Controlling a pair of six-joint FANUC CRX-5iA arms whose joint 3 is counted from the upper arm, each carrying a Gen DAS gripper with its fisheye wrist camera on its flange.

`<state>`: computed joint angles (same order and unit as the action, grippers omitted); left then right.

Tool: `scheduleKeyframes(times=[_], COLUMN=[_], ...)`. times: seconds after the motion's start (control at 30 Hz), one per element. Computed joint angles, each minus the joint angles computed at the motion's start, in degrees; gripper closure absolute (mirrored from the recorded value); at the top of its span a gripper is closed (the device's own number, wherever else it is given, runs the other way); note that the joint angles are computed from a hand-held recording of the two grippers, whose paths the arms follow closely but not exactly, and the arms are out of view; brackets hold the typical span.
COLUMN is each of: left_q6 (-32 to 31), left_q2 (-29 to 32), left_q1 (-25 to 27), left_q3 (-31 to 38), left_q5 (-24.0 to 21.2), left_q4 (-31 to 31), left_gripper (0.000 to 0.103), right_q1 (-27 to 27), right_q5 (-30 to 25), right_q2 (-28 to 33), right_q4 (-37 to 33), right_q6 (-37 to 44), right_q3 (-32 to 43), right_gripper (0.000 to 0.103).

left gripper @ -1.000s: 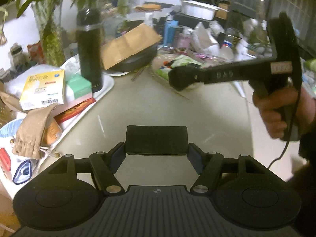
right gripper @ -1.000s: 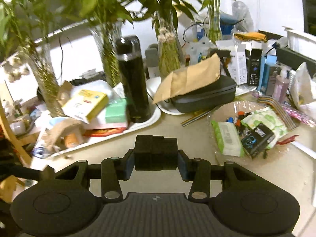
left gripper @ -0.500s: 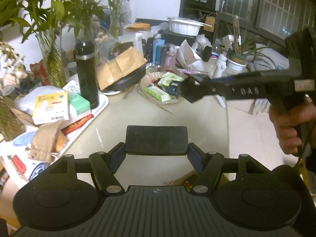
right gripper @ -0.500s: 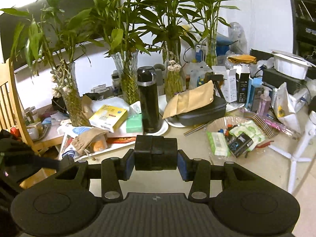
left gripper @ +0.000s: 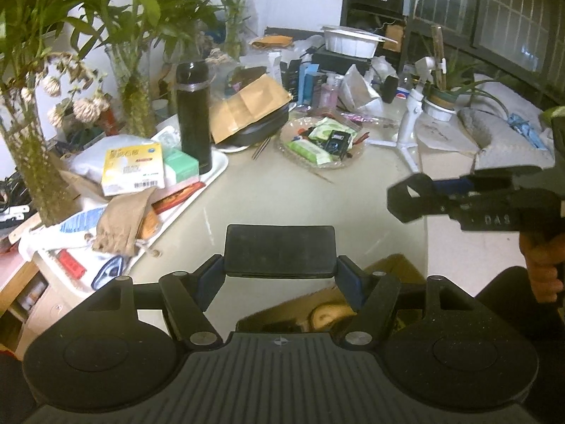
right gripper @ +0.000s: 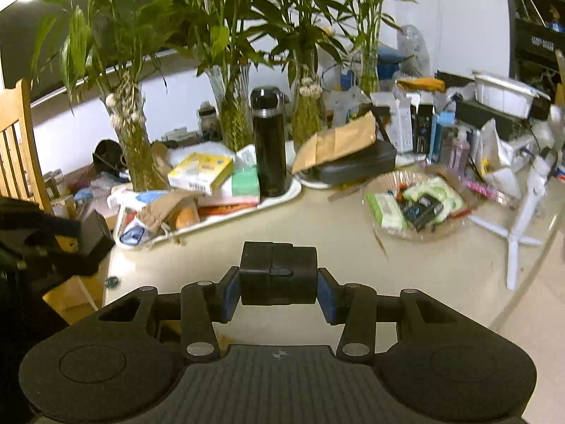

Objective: Organize rigid objects
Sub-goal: 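Carry block and adapter over the box and open the left gripper inside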

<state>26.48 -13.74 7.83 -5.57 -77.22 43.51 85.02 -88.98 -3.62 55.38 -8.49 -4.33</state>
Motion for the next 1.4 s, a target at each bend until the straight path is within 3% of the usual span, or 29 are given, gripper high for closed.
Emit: scheduleKeyframes(times=[0.63, 0.97, 1.4], left_q6=[-5.67, -5.0, -3.11], left_q2=[-3.52, -2.15, -2.71], left_q1=[0.83, 0.29, 1.12], left_q3=[-5.69, -6.17, -6.19], left_q5=[-3.48, -6.55, -6.52], left_q4=[-4.82, -6.34, -6.21], left_gripper=[0.036, 0.034, 0.031], right_q1=[6.85, 7.54, 7.31], right_q5=[-1.9, -1.13, -0.18], right_q2=[1.63, 0.47, 0.22], right_q4=[-2.11, -1.2, -0.47], right_q6=[-8.13, -10.91, -10.5], right_q3=[-3.12, -4.37, -4.07], right_gripper=[0.055, 0.055, 0.055])
